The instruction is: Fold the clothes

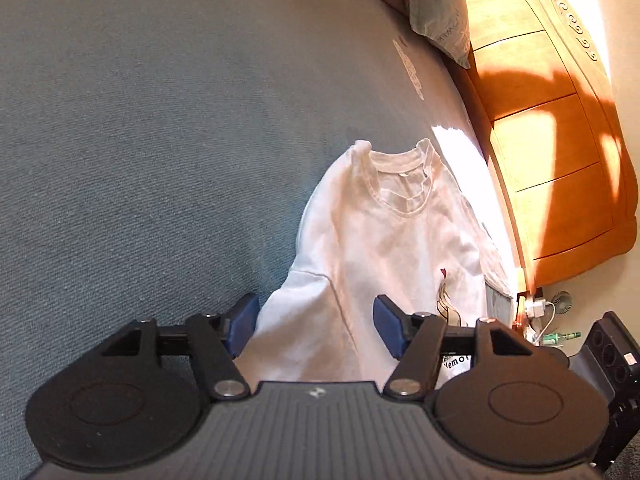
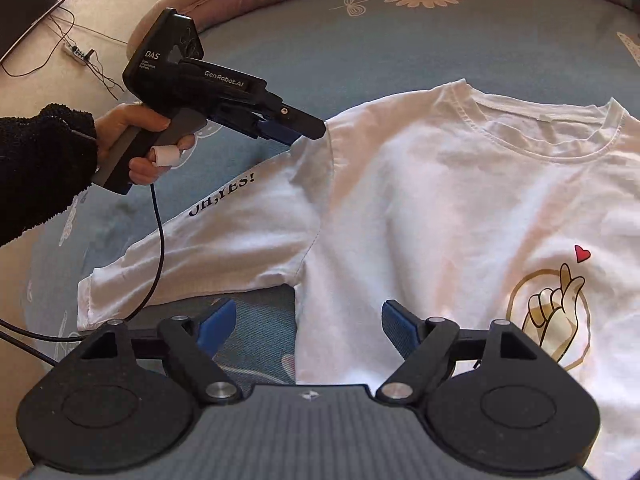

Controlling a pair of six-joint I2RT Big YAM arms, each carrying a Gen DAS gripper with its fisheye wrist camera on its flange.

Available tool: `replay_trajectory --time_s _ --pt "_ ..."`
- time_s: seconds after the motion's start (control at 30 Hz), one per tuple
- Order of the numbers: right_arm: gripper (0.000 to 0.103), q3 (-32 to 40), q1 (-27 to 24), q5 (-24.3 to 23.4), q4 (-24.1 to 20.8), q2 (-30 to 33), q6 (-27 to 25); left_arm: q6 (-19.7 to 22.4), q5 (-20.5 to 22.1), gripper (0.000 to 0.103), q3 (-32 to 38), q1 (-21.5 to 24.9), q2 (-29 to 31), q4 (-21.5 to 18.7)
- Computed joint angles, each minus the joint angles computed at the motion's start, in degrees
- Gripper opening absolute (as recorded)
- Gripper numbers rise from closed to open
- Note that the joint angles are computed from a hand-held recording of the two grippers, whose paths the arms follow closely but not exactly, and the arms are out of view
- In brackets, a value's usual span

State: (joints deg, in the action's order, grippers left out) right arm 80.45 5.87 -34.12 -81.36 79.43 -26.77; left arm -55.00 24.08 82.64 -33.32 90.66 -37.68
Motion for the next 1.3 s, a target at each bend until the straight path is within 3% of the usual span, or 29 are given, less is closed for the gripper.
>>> replay_trajectory --time_s 0.07,0.13,0.17,0.2,0.23,0.3,0.37,0.43,0.47,0.57,0.63,0.7,0.77,0.8,0.87,0.97,1.03,1.17,1.23,1.27,1.3 --pt "0.084 -0.56 -0.84 0.25 0.95 0.21 1.71 -2.10 3.25 0.061 -0.41 1.03 0.39 1.25" --pt "0.084 -0.78 -1.15 0.42 1.51 0.37 2.57 -2.05 2.25 0.047 0.77 0.73 0.71 -1.35" --pt "0.084 -0.74 -1.13 0.45 1.73 0.43 2.67 0.00 0.14 0.022 2.47 0.08 1.09 -5.13" --pt "0.084 -0.63 -1.08 0.46 1.90 0.48 2.61 1.54 -1.86 0.008 4.02 -0.52 1.47 -8.51" --pt "0.084 -0.52 -1.00 0.51 2.12 0.53 2.58 2.58 -4.14 0.008 5.13 -1.09 1.55 -10.98" --pt "0.084 -0.13 -0.76 0.64 2.56 0.83 2.61 1.58 -11.80 0.008 5.20 -1.94 0.09 -12.30" --pt "0.084 0.34 -0.55 0.58 3.06 1.31 2.88 -3.47 -19.48 0.007 4.55 -2.05 -1.53 -12.60" --pt "0.084 0.71 -0.41 0.51 3.15 1.69 2.89 -6.16 -23.30 0.010 3.71 -2.66 -3.10 -11.15" --pt "0.084 0.87 -0.36 0.50 3.15 1.86 2.83 -6.42 -22.98 0.016 3.41 -3.06 -3.48 -9.55" --pt "0.084 1.10 -0.21 0.84 2.96 2.21 2.66 -6.89 -13.76 0.045 2.70 -3.93 -2.79 -2.98" --pt "0.084 0.80 -0.11 1.34 2.71 2.24 2.78 -5.22 -6.01 0.049 3.06 -4.26 -1.20 -3.13" --pt "0.084 0.42 -0.01 1.85 2.53 2.18 2.96 -2.44 -7.41 0.046 5.88 -5.58 1.84 -6.73" --pt "0.084 0.12 0.11 2.43 2.55 2.01 3.07 -2.31 -11.60 0.044 5.46 -6.00 2.53 -5.26" --pt "0.084 -0.04 0.15 2.76 2.70 1.86 3.15 -2.12 -14.65 0.036 5.57 -5.85 2.67 -4.64" --pt "0.084 -0.40 0.19 3.65 3.33 1.41 3.49 0.30 -19.07 0.028 8.27 -5.40 3.94 -7.37" --pt "0.084 -0.61 0.22 5.51 4.36 0.91 4.62 3.21 -22.53 0.028 11.84 -5.73 4.79 -11.50" --pt "0.084 -0.33 0.15 6.19 5.29 0.78 5.27 5.46 -25.37 0.036 14.72 -6.41 5.31 -14.39" --pt "0.084 0.12 0.89 8.47 9.44 0.56 4.77 6.90 -19.40 0.051 13.73 -6.50 5.40 -5.22" --pt "0.084 0.49 1.39 10.07 10.71 0.96 4.68 6.50 -16.06 0.053 17.62 -6.28 9.97 -6.35" --pt "0.084 0.80 1.30 10.05 10.90 1.29 4.99 6.02 -17.82 0.054 18.66 -6.25 11.18 -8.40" --pt "0.084 1.13 1.21 10.02 11.09 1.63 5.30 5.47 -19.57 0.042 19.77 -6.23 12.44 -10.46"
